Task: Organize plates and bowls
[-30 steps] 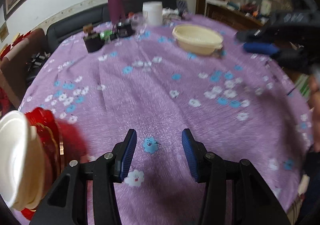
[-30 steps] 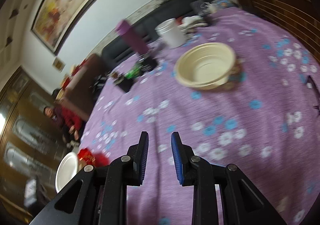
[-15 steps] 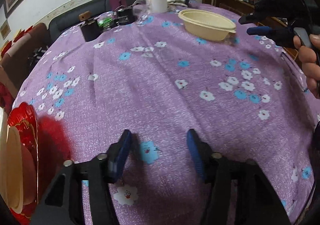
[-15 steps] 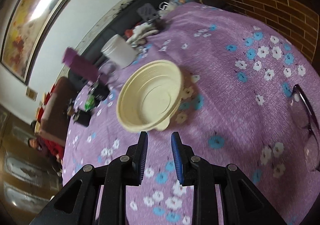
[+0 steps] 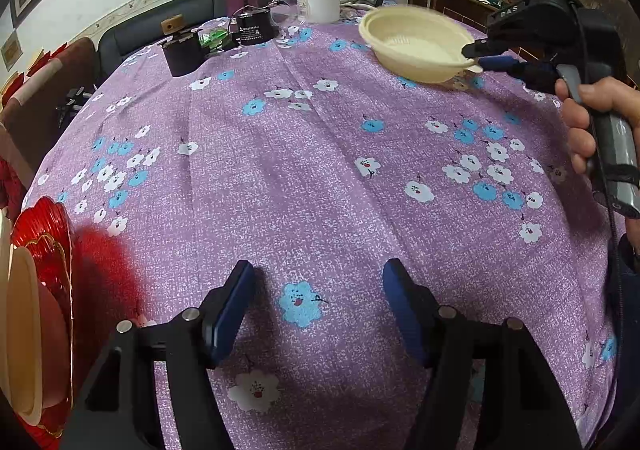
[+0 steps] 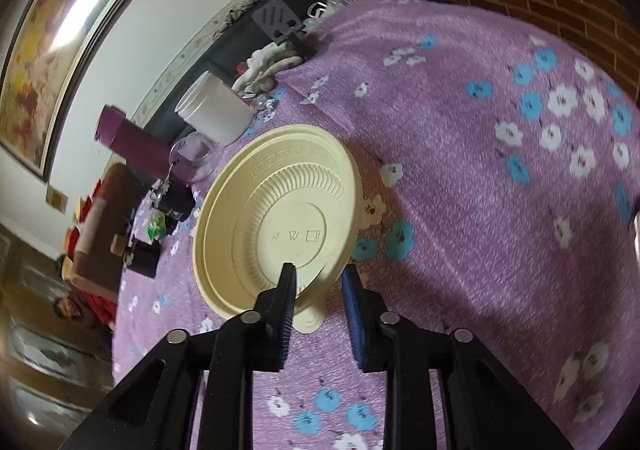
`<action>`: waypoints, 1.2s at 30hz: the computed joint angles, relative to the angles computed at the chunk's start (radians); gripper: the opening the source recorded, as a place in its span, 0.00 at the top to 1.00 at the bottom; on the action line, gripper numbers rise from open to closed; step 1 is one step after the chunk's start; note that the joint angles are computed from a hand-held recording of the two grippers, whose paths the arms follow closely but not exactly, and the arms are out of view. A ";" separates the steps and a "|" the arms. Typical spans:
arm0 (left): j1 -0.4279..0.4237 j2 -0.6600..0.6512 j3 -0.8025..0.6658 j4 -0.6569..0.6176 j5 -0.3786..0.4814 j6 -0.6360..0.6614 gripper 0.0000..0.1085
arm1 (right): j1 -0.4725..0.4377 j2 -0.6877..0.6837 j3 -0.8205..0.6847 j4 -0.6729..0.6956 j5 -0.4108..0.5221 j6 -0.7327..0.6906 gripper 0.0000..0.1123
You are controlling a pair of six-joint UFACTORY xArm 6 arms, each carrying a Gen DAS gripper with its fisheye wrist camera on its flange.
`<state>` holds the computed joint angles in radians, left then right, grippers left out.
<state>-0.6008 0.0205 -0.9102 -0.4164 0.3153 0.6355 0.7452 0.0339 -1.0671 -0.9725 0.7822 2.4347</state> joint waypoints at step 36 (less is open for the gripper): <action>-0.042 0.041 -0.249 -0.189 0.312 0.046 0.37 | 0.100 -0.186 0.137 0.001 0.181 0.008 0.89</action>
